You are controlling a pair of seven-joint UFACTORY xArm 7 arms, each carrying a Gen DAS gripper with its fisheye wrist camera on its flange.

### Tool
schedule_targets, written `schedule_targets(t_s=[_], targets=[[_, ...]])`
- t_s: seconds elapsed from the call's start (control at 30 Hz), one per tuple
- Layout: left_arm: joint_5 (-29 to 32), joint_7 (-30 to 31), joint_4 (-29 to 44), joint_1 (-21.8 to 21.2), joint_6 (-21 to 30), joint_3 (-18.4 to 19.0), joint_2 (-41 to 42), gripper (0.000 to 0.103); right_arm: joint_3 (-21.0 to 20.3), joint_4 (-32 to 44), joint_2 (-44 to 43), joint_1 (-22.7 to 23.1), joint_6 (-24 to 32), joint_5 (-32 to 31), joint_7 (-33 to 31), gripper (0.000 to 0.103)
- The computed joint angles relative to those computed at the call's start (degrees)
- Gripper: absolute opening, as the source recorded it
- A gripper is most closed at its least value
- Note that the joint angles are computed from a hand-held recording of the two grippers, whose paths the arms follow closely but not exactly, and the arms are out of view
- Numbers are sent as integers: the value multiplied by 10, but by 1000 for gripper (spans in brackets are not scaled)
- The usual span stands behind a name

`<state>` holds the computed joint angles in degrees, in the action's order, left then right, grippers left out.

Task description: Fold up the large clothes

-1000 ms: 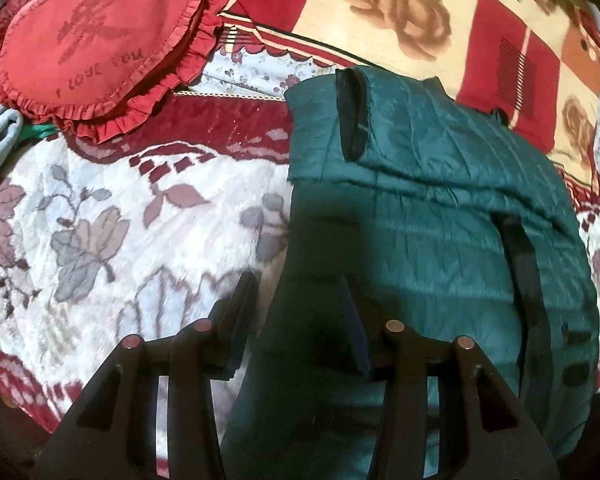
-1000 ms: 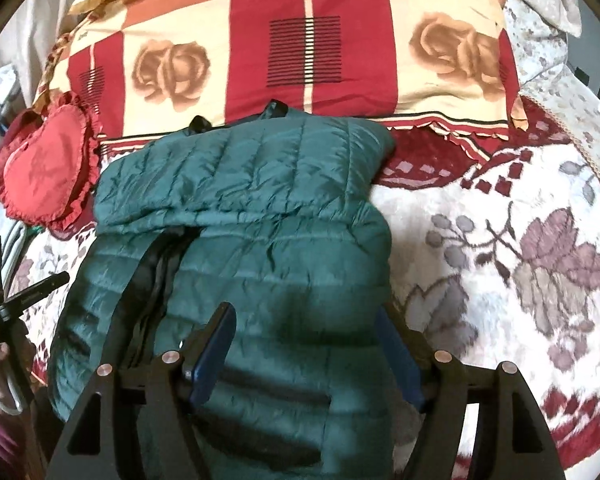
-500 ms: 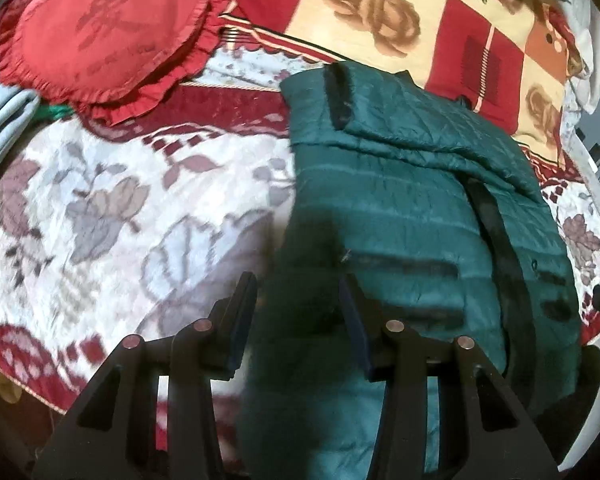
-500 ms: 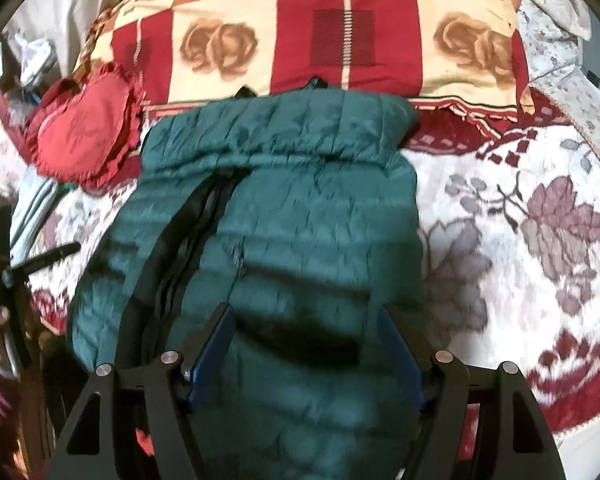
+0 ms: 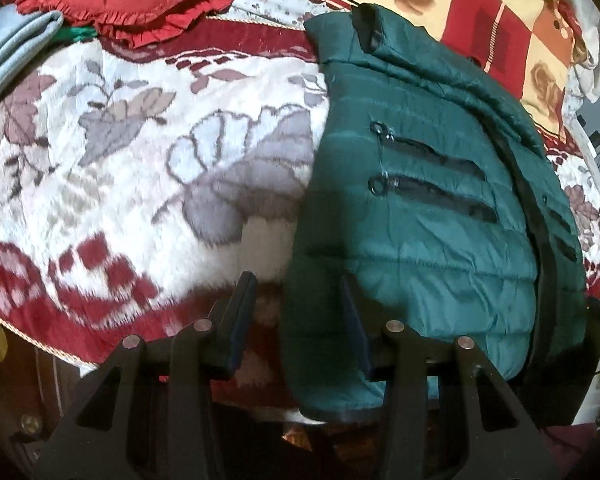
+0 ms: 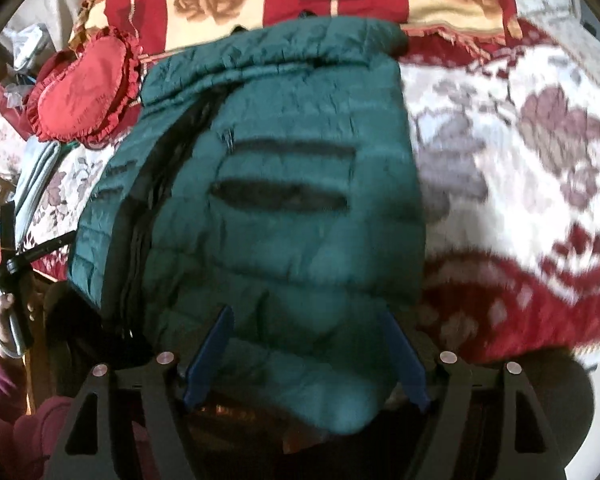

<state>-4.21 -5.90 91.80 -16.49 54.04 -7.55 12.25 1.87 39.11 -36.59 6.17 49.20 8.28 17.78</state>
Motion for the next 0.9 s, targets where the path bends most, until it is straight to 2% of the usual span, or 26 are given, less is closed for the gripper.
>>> schedule_targets(t_s=[0.1,0.33,0.53,0.8,0.83,0.87,0.9], targets=[[-5,1,-4,1,4,0,-4,43,9,-10,-11,-5,20,-15,9,75],[-14,1,-3,6,34,1,-13,43,-2,-27,-23,-14,34,-11,25,75],[-2,1,-16,4,46,1,-19,43,-29,-45,-25,-8,9,34,22,75],[-12,0,-4,6,53,2,-10,43,-20,-33,-8,-3,16,33,0,76],[-25,-2,-1,10,56,2,-6,45,-21,-33,-8,-3,15,35,-1,76],[-26,-3,0,11,56,2,-4,52,-22,-33,-5,-4,13,37,-1,76],[-22,-4,0,9,55,2,-4,56,-22,-33,-3,-5,11,38,-1,76]])
